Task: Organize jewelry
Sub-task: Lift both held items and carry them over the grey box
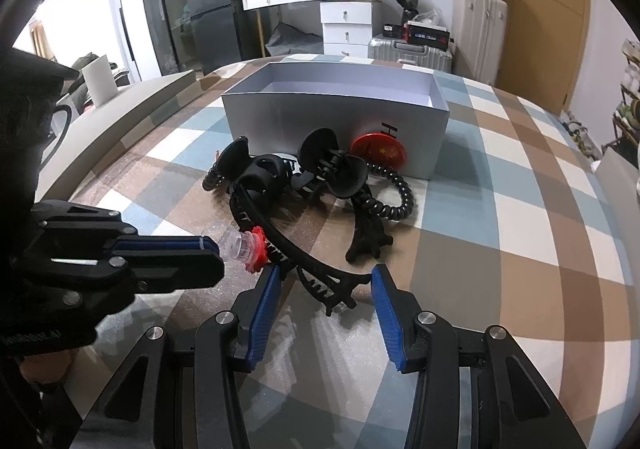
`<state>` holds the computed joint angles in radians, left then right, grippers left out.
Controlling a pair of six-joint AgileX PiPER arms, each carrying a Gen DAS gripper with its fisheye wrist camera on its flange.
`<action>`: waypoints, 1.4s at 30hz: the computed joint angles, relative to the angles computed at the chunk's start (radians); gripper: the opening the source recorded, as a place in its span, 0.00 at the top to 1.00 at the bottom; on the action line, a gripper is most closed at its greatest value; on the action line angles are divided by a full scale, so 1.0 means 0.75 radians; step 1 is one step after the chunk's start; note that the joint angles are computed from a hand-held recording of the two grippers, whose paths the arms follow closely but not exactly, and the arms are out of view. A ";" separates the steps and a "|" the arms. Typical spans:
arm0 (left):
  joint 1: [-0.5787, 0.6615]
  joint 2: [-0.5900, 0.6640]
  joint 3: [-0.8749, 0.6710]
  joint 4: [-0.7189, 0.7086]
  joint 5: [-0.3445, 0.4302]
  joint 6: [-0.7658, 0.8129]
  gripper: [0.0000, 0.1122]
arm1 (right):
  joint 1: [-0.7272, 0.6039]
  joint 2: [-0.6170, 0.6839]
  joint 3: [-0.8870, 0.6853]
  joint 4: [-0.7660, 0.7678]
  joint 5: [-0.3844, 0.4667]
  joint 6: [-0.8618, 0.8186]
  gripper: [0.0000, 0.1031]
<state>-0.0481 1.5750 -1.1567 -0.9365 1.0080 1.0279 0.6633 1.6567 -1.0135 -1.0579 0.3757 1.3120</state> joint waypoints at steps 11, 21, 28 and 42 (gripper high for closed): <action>0.027 -0.016 -0.010 -0.039 -0.022 0.013 1.00 | -0.012 -0.020 0.006 -0.017 0.039 0.048 0.56; 0.025 -0.049 0.002 -0.065 -0.125 0.026 0.99 | 0.001 -0.077 0.028 -0.106 0.041 0.133 0.56; 0.036 -0.045 -0.017 -0.123 -0.187 0.035 0.99 | 0.023 -0.133 0.046 -0.233 0.068 0.252 0.56; 0.002 -0.011 -0.075 -0.092 -0.335 -0.038 0.99 | 0.001 -0.151 -0.010 -0.308 0.076 0.307 0.56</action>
